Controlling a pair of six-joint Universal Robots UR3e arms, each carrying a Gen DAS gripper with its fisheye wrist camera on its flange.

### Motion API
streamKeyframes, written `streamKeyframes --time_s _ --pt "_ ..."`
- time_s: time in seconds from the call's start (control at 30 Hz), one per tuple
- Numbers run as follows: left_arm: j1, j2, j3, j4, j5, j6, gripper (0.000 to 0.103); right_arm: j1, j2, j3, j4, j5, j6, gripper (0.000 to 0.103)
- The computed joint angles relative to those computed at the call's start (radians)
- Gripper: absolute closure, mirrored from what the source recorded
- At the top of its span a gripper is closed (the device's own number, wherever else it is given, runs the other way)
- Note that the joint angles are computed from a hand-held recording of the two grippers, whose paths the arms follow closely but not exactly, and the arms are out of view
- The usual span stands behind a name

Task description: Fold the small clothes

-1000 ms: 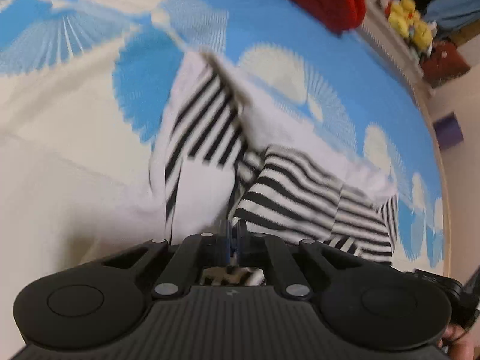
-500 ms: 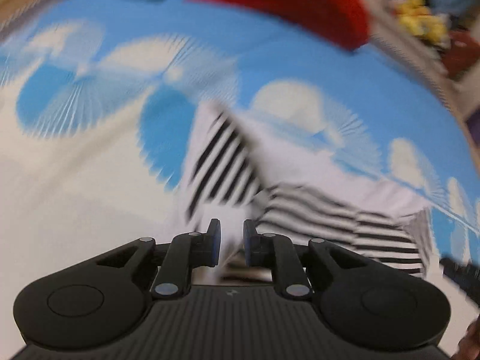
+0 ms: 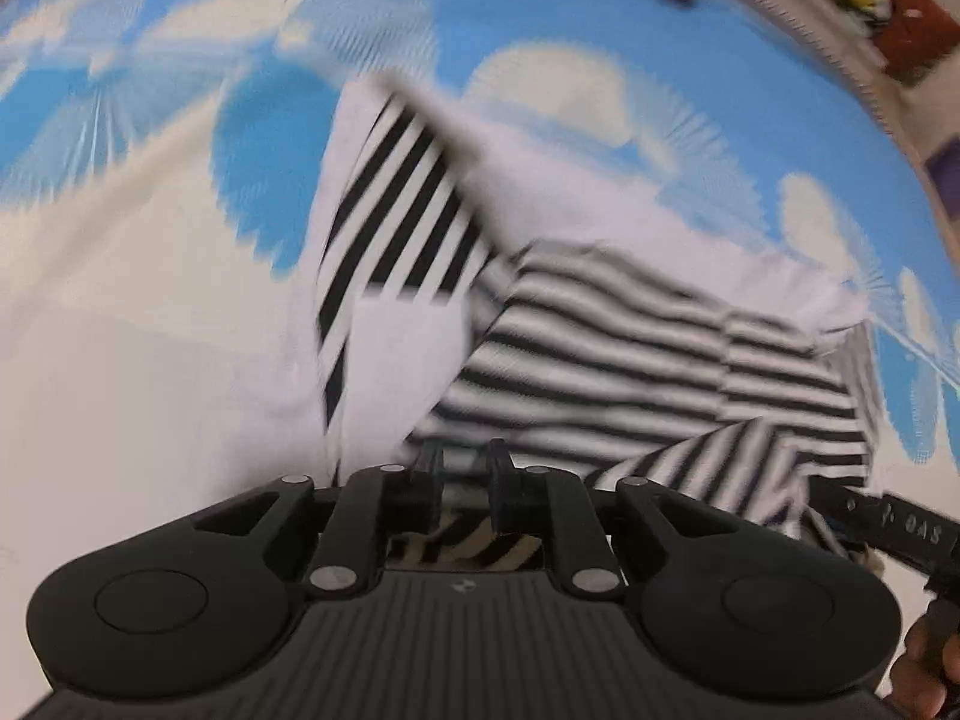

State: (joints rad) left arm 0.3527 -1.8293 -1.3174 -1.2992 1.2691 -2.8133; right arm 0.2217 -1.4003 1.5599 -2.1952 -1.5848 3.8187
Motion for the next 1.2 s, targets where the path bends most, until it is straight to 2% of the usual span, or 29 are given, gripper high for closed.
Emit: streamKeyframes --time_s 0.13,0.23,0.3,0.43,0.53,0.63,0.77,0.87,0.93,0.97,1.1,1.2 --pt "0.000 0.058 -0.029 0.000 -0.064 0.052 0.087 0.035 -0.019 -0.015 -0.042 -0.062 0.015 0.061" --pt "-0.019 0.071 -0.038 -0.020 -0.076 0.079 0.087 0.023 -0.007 -0.020 -0.017 -0.079 0.032 0.061" --pt "-0.035 0.058 -0.050 -0.008 -0.065 0.098 0.086 0.000 0.001 -0.011 0.027 -0.061 0.044 0.061" --pt "-0.069 0.011 -0.047 -0.043 0.006 0.118 0.084 -0.002 0.008 0.004 0.025 -0.052 0.056 0.061" --pt "-0.059 0.023 -0.055 -0.012 0.007 0.113 0.084 0.004 -0.004 -0.003 0.005 -0.060 0.081 0.061" --pt "-0.040 0.054 -0.101 0.089 -0.012 0.107 0.084 0.024 0.005 -0.020 -0.014 -0.103 0.063 0.060" --pt "-0.056 -0.002 -0.099 0.087 0.087 0.085 0.084 -0.016 0.002 0.026 0.015 -0.045 0.083 0.060" --pt "-0.051 0.020 -0.096 0.088 0.073 0.113 0.084 -0.007 -0.003 0.008 0.015 -0.067 0.081 0.061" --pt "-0.037 0.059 -0.103 0.100 0.053 0.140 0.084 0.004 -0.017 0.004 -0.013 -0.105 0.091 0.060" --pt "-0.033 0.082 -0.113 0.116 0.049 0.148 0.084 0.023 -0.013 -0.023 -0.010 -0.157 0.084 0.060" --pt "0.031 0.220 -0.160 0.195 0.001 0.207 0.084 0.085 -0.037 -0.081 -0.034 -0.308 0.003 0.060" --pt "0.139 0.351 -0.181 0.157 -0.086 0.243 0.084 0.128 -0.102 -0.087 -0.071 -0.365 -0.048 0.060"
